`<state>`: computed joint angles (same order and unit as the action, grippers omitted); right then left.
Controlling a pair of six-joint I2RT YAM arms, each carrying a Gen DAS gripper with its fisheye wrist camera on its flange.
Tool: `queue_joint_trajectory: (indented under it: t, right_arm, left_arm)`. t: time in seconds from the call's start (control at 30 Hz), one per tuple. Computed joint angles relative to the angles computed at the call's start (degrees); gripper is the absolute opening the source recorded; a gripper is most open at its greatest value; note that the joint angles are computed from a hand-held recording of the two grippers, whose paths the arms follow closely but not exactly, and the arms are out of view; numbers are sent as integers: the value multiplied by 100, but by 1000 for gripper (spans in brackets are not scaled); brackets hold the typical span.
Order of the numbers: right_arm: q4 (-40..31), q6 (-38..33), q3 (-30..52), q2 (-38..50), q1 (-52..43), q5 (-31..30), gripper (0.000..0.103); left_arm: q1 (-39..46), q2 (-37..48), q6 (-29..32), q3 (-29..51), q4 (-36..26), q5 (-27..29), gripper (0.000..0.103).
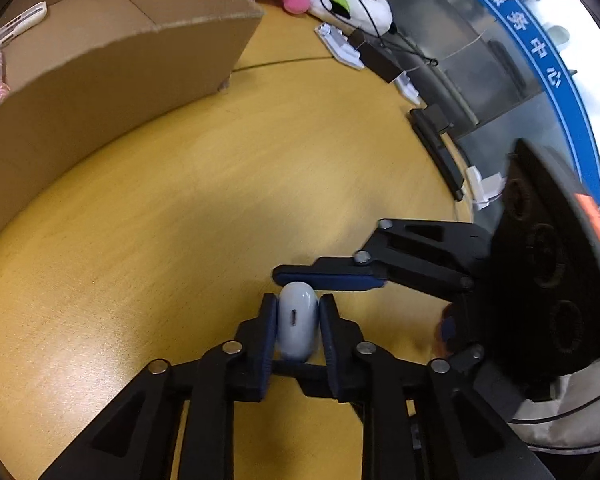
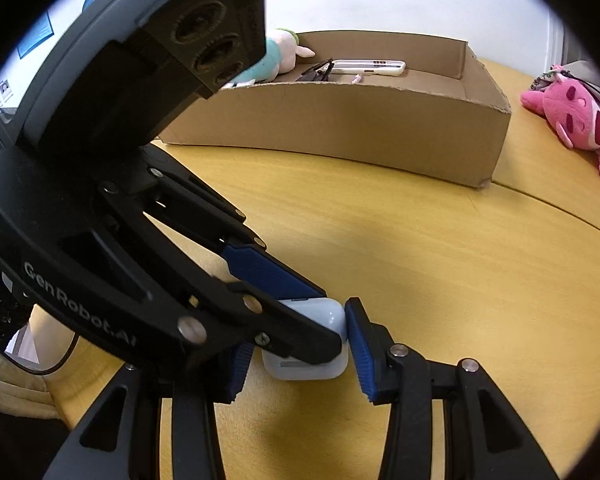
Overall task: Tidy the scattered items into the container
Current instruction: 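Close the right gripper on the white earbud case, then lift the earbud case with the right gripper and carry it into the box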
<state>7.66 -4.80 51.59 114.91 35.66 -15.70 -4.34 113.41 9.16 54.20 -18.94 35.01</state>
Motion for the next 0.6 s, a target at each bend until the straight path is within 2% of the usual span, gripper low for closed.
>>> queue_joint_trajectory:
  t: [0.2, 0.4, 0.6]
  right_arm:
    - [-338, -121, 318, 235, 40, -5, 43]
    - [-184, -33, 157, 162, 89, 37, 42]
    - [-446, -91, 425, -49, -7, 19, 42]
  left_arm:
    - [118, 39, 25, 53, -80, 124, 21]
    - [93, 9, -7, 47, -41, 138, 21]
    - [332, -385, 177, 355, -427, 151, 21]
